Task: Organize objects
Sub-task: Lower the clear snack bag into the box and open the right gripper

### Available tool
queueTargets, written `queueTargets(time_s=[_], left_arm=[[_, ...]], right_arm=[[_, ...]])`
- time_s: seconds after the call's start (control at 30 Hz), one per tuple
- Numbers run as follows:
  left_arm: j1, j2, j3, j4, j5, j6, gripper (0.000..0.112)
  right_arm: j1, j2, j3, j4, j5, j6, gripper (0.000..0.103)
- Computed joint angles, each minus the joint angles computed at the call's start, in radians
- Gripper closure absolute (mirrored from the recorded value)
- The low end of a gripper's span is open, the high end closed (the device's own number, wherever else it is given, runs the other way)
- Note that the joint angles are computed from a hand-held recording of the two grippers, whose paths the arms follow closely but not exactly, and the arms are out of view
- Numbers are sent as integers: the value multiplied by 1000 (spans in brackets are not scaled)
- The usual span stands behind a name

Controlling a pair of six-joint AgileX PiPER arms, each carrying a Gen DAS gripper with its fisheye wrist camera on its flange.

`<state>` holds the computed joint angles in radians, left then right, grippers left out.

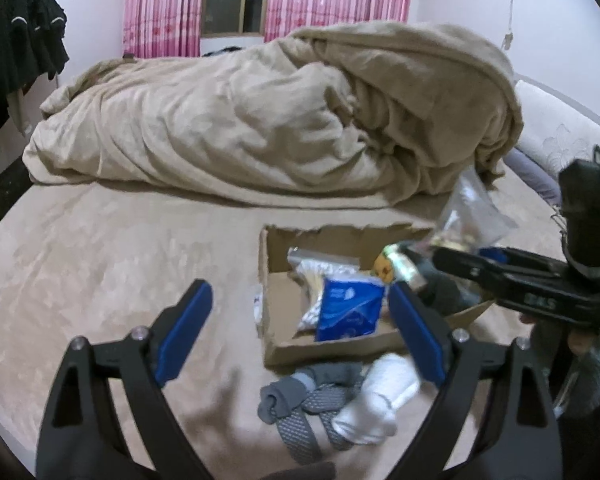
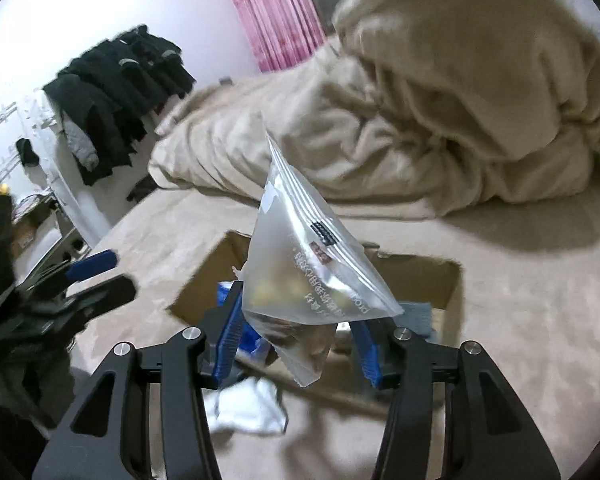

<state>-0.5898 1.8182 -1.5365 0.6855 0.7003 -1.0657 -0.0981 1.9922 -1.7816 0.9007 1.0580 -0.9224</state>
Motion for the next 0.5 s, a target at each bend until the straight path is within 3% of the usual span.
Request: queueTargets(time_s=[0.13,0.27,0.5], left_arm=[[41,21,45,-24,-47,-12,21],[58,12,103,-16,-84,-57,21],[23,-72,202,39,-84,-129,21]], right_arm=[[36,31,32,-30,-69,1,49],[43,18,98,-11,-138,-58,33],[0,-112,234,84,-185,-147,31]])
